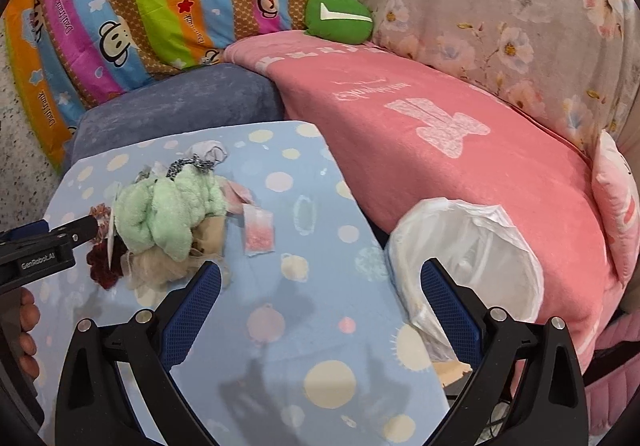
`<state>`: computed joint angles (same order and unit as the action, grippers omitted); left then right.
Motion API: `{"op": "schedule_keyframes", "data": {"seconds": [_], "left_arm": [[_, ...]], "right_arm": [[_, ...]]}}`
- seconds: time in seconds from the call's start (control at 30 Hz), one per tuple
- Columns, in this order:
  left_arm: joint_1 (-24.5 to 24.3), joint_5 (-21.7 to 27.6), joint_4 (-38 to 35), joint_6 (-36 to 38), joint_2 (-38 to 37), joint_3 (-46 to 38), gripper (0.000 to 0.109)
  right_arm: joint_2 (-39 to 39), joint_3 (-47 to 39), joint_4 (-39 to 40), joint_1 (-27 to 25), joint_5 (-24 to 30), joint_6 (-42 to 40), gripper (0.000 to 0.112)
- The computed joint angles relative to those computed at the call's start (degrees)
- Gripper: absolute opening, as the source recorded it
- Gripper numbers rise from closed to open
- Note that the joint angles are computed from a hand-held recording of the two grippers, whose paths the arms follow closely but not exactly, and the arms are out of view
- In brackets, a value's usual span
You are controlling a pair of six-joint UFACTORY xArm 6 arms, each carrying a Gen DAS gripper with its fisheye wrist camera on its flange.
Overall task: Collect trash
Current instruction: 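Reach the right gripper to the green fuzzy scrunchie and grasp it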
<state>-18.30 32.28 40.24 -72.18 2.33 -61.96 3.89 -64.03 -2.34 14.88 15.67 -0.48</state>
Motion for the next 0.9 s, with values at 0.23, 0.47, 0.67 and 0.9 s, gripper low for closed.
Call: {"op": "schedule_keyframes", "data": {"seconds": [0.23,0.47,0.67,0.9], "left_arm": [[7.27,-9.95,-13.63,9.35,3.16,1.07,0.088],[8.16,-12.26,-36.42,27.25,8.45,-1.08,0.058],[7.43,-15.39,-47.20,36.75,7.66,1.92,0.033],[7.67,-16.55,-46.38,36.86,5.90,4.75,0.012]], "right_arm": [[8.24,-7.33,13.75,5.14,-0.62,-11.48,0.091],[16.17,-16.18,22.85,7.76,5.59,-18.33,0.076],[20.57,-20.37,25.54,9.81,7.41,-22.74,0.065],[24.18,-24.21,27.76,10.56,12.06,-23.44,0.021]]}}
